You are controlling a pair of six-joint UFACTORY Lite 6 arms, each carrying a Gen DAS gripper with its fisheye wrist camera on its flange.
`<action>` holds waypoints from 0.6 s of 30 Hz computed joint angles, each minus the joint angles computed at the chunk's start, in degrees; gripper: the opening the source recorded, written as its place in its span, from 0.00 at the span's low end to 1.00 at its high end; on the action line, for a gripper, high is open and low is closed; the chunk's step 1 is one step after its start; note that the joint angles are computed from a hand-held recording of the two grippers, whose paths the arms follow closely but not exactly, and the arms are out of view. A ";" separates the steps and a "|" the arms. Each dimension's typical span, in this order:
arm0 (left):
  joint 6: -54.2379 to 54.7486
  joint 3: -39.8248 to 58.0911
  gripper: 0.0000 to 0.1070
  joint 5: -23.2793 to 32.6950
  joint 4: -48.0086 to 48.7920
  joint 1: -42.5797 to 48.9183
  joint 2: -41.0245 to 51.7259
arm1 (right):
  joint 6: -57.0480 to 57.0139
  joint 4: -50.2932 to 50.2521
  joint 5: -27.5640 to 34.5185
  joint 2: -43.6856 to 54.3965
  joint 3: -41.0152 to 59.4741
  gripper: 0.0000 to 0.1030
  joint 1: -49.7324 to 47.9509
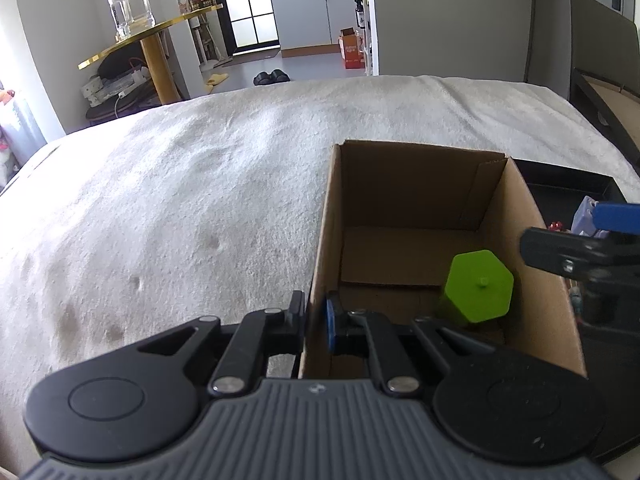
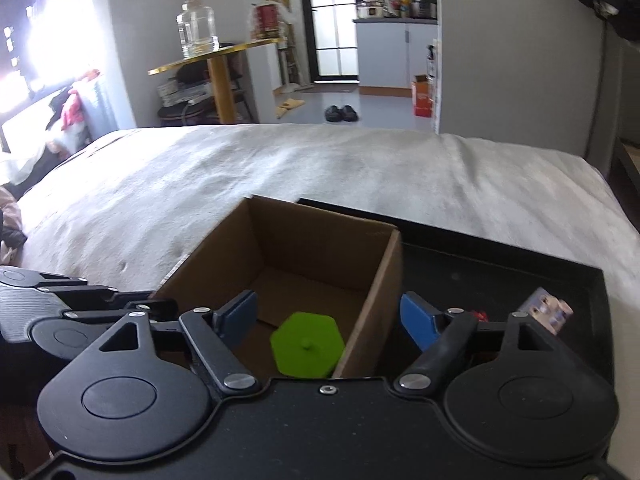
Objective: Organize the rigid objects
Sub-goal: 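Open the right gripper to release the green cube in the box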
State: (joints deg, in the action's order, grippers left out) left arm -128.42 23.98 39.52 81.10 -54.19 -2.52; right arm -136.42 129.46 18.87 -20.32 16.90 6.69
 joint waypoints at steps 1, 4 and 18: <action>0.38 0.35 0.11 0.23 -0.43 -0.28 0.30 | 1.10 -1.32 -0.04 -0.68 -0.48 0.79 -0.95; 1.56 0.77 0.11 0.37 -1.59 -0.28 0.36 | 4.31 -5.30 -0.19 -3.22 -2.20 0.82 -4.33; 5.95 4.63 0.78 4.55 -7.46 -4.05 1.97 | 12.52 -21.52 4.38 -4.49 -4.57 0.82 -22.58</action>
State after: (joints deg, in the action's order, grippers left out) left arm -122.47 28.61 44.07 73.65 -58.24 -0.54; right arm -123.90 107.94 23.25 -24.81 12.33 -15.89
